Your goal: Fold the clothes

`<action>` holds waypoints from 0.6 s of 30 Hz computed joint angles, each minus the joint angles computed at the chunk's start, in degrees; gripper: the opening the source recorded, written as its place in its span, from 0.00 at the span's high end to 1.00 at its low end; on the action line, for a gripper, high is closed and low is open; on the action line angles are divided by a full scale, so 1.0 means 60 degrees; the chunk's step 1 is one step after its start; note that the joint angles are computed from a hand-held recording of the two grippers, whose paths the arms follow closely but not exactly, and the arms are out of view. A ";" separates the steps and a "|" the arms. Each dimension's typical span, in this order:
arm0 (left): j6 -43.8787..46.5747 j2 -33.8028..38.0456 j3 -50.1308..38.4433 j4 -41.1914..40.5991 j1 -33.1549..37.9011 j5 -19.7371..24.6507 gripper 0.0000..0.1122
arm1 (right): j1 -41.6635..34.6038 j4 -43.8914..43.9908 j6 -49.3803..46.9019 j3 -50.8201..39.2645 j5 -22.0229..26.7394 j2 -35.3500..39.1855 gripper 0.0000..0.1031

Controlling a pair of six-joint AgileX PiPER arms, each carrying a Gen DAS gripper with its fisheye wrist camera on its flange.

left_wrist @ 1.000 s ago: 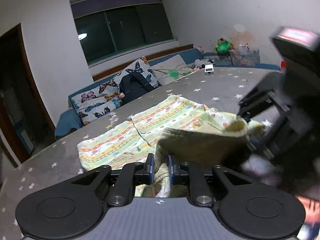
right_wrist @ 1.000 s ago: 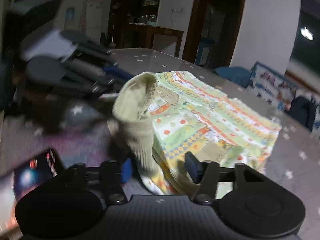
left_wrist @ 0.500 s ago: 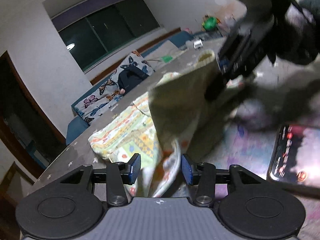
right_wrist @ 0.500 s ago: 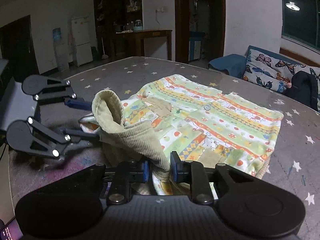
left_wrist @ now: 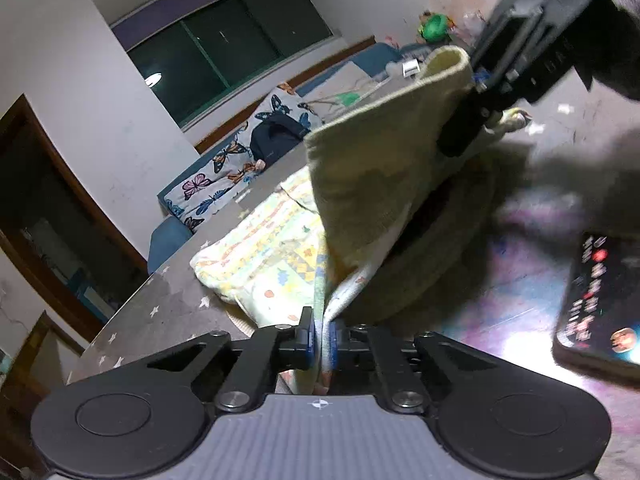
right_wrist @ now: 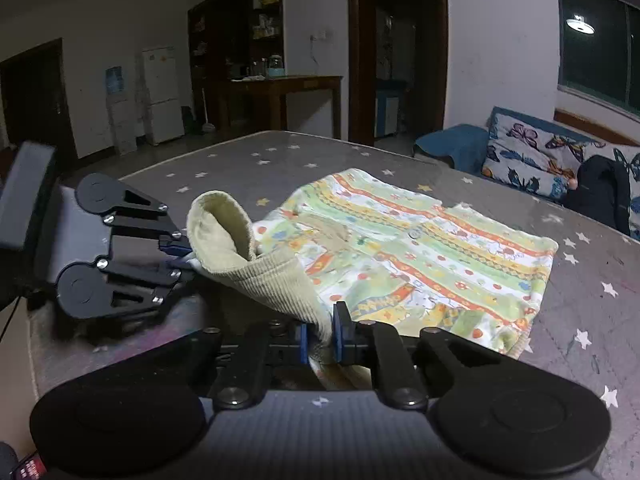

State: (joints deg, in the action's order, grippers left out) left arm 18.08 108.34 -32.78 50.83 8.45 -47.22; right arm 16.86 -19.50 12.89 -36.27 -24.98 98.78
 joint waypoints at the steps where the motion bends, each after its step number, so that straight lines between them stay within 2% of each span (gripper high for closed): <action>1: -0.0294 -0.0251 0.0185 0.0482 0.0253 -0.0126 0.94 | 0.0056 0.0066 -0.0093 0.0117 -0.0024 -0.0116 0.90; 5: -0.1719 -0.1492 0.0895 0.3226 0.1678 -0.0534 0.94 | 0.0212 0.0049 -0.0057 0.1064 -0.0183 -0.1087 0.90; 9: -0.3472 -0.2903 0.1445 0.6075 0.3119 -0.0902 0.94 | 0.0577 -0.0238 0.0321 0.2155 0.0278 -0.2654 0.90; 11: -0.4127 -0.3567 0.1620 0.7049 0.3567 -0.1121 0.94 | 0.0903 -0.0359 0.0564 0.2616 0.0739 -0.3597 0.90; 15: -0.5059 -0.3899 0.1201 0.6882 0.2901 -0.0803 0.94 | 0.1650 0.0509 -0.0149 0.2661 0.2064 -0.4996 0.90; 16: -0.5353 -0.3752 0.0908 0.6580 0.2522 -0.0571 0.94 | 0.1586 0.0190 0.0057 0.2475 0.2264 -0.5014 0.90; 18: -0.5792 -0.3314 0.0228 0.5894 0.1779 -0.0111 0.94 | 0.1135 -0.1463 0.1307 0.2009 0.2323 -0.4752 0.90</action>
